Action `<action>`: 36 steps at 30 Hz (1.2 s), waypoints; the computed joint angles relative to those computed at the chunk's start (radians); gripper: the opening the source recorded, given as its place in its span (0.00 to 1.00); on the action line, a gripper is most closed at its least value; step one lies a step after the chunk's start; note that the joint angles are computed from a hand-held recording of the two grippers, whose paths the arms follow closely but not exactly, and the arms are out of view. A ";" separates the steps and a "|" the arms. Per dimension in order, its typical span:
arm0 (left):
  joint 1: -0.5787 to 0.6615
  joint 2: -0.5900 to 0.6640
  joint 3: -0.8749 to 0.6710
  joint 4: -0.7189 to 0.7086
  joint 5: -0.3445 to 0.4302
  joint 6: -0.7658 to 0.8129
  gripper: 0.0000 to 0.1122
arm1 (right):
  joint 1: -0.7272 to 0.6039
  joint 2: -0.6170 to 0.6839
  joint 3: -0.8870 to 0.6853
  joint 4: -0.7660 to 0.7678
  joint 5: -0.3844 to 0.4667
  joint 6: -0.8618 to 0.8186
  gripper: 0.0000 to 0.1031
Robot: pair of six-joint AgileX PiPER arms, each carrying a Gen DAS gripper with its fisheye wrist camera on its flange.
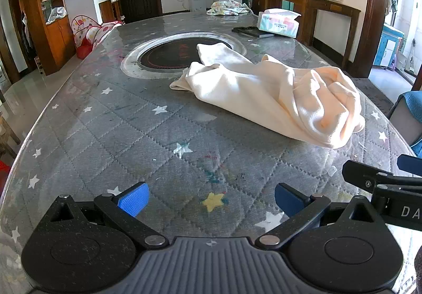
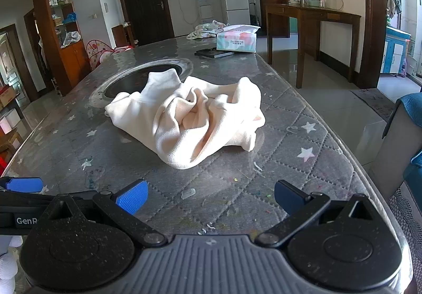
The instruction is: Fold clothes
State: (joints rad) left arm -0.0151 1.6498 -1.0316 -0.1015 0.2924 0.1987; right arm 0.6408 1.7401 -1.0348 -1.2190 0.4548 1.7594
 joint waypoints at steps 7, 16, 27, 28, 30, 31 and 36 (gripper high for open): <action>0.001 0.001 -0.001 -0.001 0.001 0.003 0.92 | -0.003 0.001 0.000 0.003 -0.003 -0.004 1.00; -0.003 0.004 -0.003 0.021 0.003 -0.019 0.92 | -0.005 0.004 0.001 -0.002 -0.007 0.001 1.00; -0.007 0.008 -0.010 0.045 0.009 -0.041 0.92 | -0.008 0.007 -0.004 0.005 -0.011 -0.008 1.00; -0.008 0.009 -0.011 0.046 0.010 -0.042 0.92 | -0.009 0.008 -0.004 0.007 -0.011 -0.010 1.00; -0.008 0.012 -0.013 0.048 0.010 -0.044 0.92 | -0.010 0.008 -0.005 0.009 -0.013 -0.012 1.00; -0.010 0.013 -0.013 0.053 0.010 -0.048 0.92 | -0.010 0.008 -0.005 0.009 -0.013 -0.012 1.00; -0.010 0.018 -0.015 0.056 0.010 -0.047 0.92 | -0.014 0.010 -0.006 0.015 -0.018 -0.017 1.00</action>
State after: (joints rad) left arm -0.0248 1.6677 -1.0471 -0.0457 0.3028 0.1515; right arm 0.6271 1.7504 -1.0406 -1.2041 0.4369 1.7426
